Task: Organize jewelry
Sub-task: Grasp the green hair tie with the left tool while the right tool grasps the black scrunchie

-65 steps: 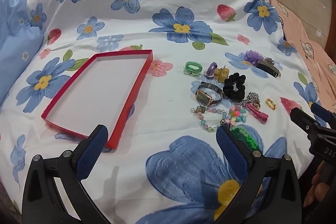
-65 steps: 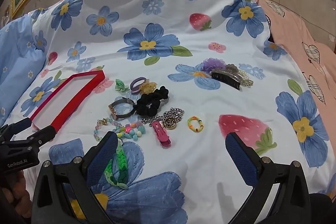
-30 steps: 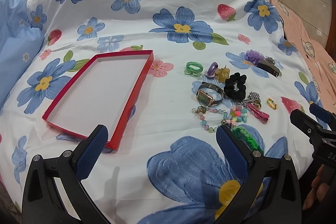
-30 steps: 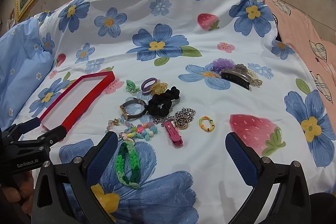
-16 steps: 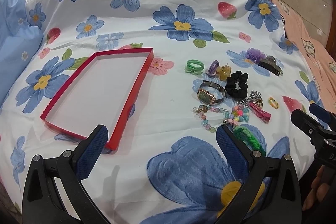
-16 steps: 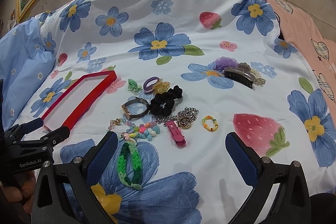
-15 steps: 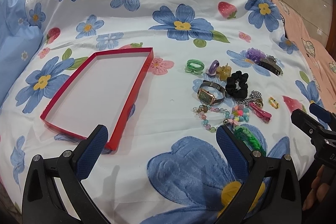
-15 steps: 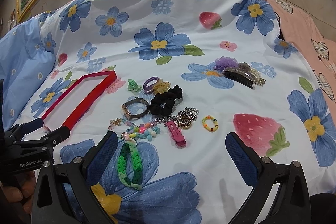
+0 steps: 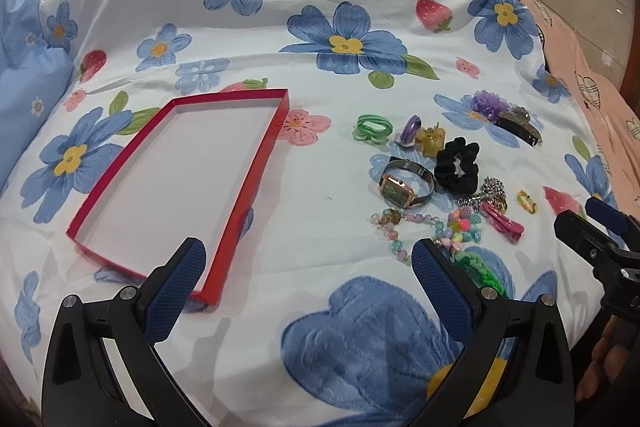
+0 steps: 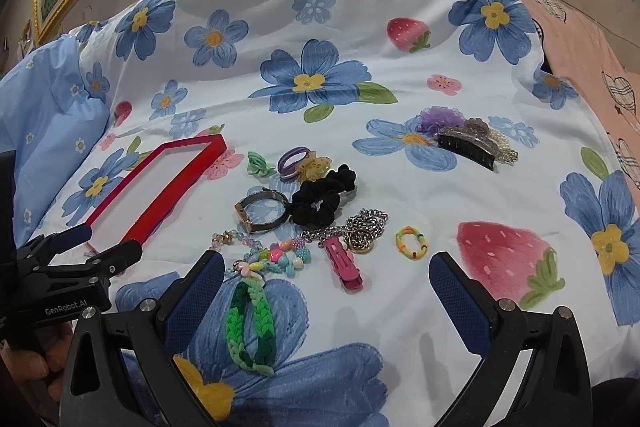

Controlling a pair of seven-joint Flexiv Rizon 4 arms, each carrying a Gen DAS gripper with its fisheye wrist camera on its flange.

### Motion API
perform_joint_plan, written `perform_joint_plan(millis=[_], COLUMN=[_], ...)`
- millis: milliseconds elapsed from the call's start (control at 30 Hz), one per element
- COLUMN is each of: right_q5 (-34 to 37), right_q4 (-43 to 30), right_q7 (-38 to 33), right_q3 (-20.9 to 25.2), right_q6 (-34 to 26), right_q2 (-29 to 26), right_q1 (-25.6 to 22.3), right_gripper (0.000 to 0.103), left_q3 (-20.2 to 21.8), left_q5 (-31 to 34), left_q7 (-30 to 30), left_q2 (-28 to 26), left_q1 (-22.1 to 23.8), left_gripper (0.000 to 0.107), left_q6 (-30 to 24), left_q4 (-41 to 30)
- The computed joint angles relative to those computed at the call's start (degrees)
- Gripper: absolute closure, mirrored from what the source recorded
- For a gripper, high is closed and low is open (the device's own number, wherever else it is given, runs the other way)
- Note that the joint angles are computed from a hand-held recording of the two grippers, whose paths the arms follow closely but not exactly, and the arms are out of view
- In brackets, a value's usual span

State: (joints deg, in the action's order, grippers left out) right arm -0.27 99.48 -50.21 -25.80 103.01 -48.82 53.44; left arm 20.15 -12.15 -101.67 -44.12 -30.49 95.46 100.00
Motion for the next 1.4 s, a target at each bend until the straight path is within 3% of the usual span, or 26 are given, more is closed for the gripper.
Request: perform_joint_plan(millis=[300, 500, 800, 1100, 1267, 1400], right_q5=[-2.84, -6.84, -13.68, -15.22, -13.45, -11.80], right_q4=[-4.13, -8.73, -18.89, -29.33, -34.34, -36.48], right_q7=[0.65, 1.61, 1.81, -1.69, -4.66, -6.64], right_q3=[4.62, 10.63, 22.27, 31.59, 34.74, 35.39], right_q6=[-1.93, -5.04, -12.12, -21.03, -25.39, -27.15], right_q2=[-0.76, -1.88, -6.27, -11.98, -14.86, -15.92], right_q1=[-5.49, -11.84, -22.16, -28.27, -29.67, -29.71], right_gripper=[0.003, 0.016, 0.032, 0.047, 0.054, 0.072], left_q3=[-7.23, -11.91, -19.37, -21.24, -22.57, -25.32], left_q5=[1.22, 2.45, 2.30, 0.93, 0.09, -1.10], left_q7=[3.59, 6.86, 12.91, 15.04, 15.52, 17.87], left_q2=[-0.54, -2.28, -7.57, -15.68, -20.34, -22.11], left_q1=[7.41, 11.94, 17.89, 18.87, 19.79, 20.90], left_gripper=[0.008, 0.016, 0.017, 0.017, 0.041, 0.063], left_q6=[-2.64, -6.28, -14.83, -24.64, -30.79, -32.72], left_q4=[-4.50, -10.15, -21.72, -36.85, -44.65, -46.73])
